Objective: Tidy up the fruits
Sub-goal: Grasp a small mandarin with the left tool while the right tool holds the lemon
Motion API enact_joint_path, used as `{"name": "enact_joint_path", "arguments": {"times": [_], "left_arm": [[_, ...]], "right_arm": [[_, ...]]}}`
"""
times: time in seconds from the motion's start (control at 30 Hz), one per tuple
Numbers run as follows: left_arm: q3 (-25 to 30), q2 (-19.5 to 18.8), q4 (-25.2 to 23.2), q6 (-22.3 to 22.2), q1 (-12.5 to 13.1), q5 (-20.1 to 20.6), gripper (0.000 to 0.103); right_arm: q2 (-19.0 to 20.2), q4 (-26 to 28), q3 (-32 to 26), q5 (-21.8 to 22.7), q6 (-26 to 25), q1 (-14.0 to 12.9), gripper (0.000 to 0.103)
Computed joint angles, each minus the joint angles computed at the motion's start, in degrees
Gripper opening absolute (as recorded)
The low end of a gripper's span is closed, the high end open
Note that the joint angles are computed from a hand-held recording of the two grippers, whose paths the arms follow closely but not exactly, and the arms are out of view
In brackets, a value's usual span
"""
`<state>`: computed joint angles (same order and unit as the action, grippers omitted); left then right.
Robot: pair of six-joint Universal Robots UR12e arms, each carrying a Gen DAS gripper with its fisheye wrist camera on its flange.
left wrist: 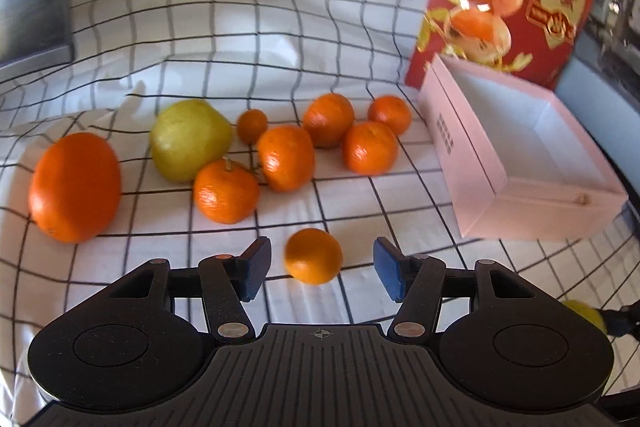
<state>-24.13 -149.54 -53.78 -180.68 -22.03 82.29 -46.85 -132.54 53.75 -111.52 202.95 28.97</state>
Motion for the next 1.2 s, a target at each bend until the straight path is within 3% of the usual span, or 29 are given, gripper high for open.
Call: {"name": "enact_joint_path", "arguments": {"times": [0.17, 0.3, 0.53, 0.97, 1.2], "left_arm": [[-0.05, -0.30, 0.10, 0.58, -0.30, 0.60, 0.051], [0.15, -0.59, 0.58, 1.09, -0.37, 1.57, 0.038], [-2.71, 0.94, 1.69, 1.19, 0.21, -0.69, 0.038], [-19.02, 10.39, 7.10, 2.59, 1.34, -6.07, 0.038], [-20.75, 11.52, 6.15, 1.48, 1.57, -6.92, 0.038]], "right_arm": [[-1.05, -1.11, 2.28, 2.31, 2.87, -0.35, 0.073], [-1.29, -1.10, 2.94, 2.35, 3.94, -0.23, 0.077], [-1.53, -2.26, 3.94, 1.17, 4.79, -0.02, 0.083], [-1.01, -3.69, 3.94, 0.85, 4.12, 0.21, 0.099], [-0.69, -2.52, 3.26, 0.41, 5.18, 0.30, 0.103]]}}
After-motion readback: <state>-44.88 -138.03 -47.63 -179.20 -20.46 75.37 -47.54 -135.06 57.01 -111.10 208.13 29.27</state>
